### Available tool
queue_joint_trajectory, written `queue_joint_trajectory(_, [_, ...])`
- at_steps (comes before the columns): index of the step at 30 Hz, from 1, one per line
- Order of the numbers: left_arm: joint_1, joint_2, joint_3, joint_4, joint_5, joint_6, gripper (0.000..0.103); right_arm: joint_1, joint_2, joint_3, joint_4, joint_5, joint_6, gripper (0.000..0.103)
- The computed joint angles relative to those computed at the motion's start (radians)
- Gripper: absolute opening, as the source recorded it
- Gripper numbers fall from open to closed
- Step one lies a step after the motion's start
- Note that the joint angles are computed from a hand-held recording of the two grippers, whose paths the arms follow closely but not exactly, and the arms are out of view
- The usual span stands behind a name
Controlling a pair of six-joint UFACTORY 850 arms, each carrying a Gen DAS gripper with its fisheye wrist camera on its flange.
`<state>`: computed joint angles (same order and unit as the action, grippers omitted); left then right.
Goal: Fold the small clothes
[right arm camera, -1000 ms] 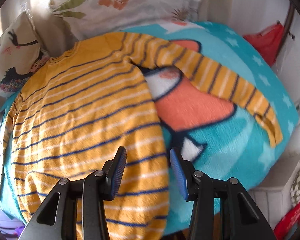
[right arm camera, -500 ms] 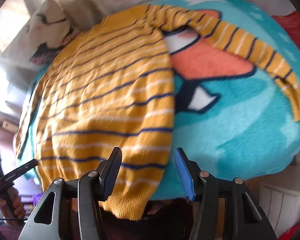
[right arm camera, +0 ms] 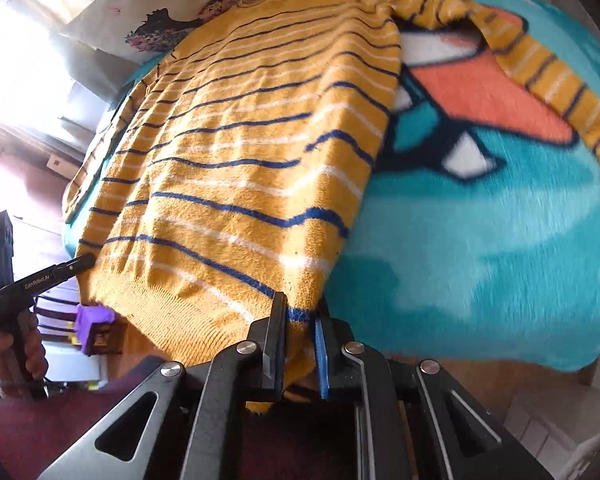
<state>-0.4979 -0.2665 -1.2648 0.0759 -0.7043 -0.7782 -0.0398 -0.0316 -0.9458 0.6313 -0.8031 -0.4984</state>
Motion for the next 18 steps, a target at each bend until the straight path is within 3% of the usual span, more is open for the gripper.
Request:
queue_joint_trajectory(3, [-0.004, -0.011, -0.031, 0.054, -0.028, -0.041, 0.011, -0.048, 0.003, -0.003, 0.072, 0.013, -0.039, 0.018])
queue_joint_trajectory(4, [-0.010, -0.008, -0.037, 0.085, -0.032, -0.070, 0.017, -0.067, 0.010, -0.002, 0.089, 0.033, -0.047, 0.019])
queue_joint_trajectory(8, [-0.022, 0.016, -0.054, 0.233, -0.055, -0.195, 0.039, -0.153, 0.020, -0.007, 0.055, 0.189, 0.062, 0.045])
queue_joint_trajectory(10, [-0.019, 0.024, -0.063, 0.255, -0.046, -0.236, 0.046, -0.239, -0.010, -0.009, 0.196, 0.197, 0.035, 0.048])
queue_joint_trajectory(12, [-0.017, 0.025, -0.077, 0.255, -0.034, -0.257, 0.048, -0.316, -0.042, 0.000, 0.359, 0.202, -0.004, 0.050])
queue_joint_trajectory(18, [-0.031, -0.028, -0.154, 0.246, -0.035, -0.261, 0.048, -0.403, -0.110, 0.011, 0.696, 0.225, -0.127, 0.055])
